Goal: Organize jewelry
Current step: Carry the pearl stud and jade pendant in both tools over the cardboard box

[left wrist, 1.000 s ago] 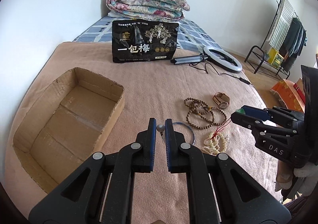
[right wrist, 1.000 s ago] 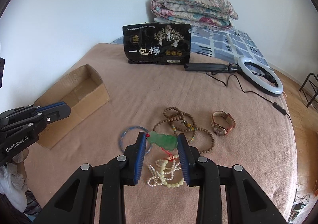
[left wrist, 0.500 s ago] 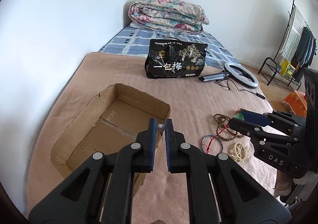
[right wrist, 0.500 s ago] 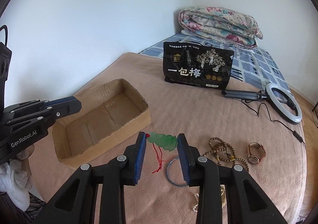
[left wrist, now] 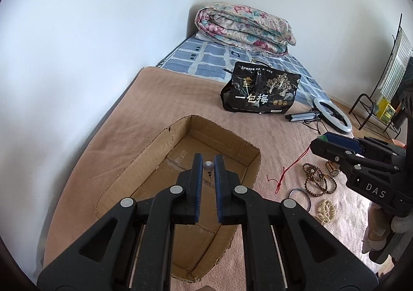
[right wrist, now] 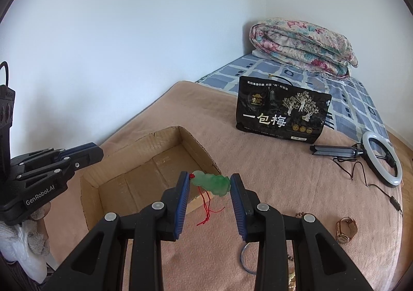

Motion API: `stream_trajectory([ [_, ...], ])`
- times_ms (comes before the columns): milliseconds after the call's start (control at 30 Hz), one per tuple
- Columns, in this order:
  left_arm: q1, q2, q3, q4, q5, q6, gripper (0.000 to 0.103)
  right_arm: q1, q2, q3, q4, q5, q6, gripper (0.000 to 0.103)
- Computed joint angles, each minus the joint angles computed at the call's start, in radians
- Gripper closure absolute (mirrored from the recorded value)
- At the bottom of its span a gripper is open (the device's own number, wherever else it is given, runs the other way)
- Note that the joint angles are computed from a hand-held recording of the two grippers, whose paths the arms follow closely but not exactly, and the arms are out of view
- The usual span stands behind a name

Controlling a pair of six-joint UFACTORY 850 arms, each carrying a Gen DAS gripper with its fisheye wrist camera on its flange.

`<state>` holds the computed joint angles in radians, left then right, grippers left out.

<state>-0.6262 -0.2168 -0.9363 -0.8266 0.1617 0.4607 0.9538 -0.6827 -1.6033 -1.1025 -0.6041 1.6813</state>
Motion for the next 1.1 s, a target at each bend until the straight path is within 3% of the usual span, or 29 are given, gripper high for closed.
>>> stream_trajectory([
  [400, 0.027, -0.03, -0.013, 0.013, -0.024, -0.045, 0.096, -0.018, -0.108, -0.164, 0.06, 0.002, -0.121, 0.071],
  [700, 0.054, -0.076, -0.035, -0.171, -0.068, 0.101, 0.096, -0.039, -0.186, -0.24, 0.16, 0.0, -0.218, 0.071],
  [1100, 0.051, -0.109, -0.049, -0.508, -0.083, 0.435, 0.096, -0.056, -0.272, -0.336, 0.302, -0.024, -0.353, 0.071],
])
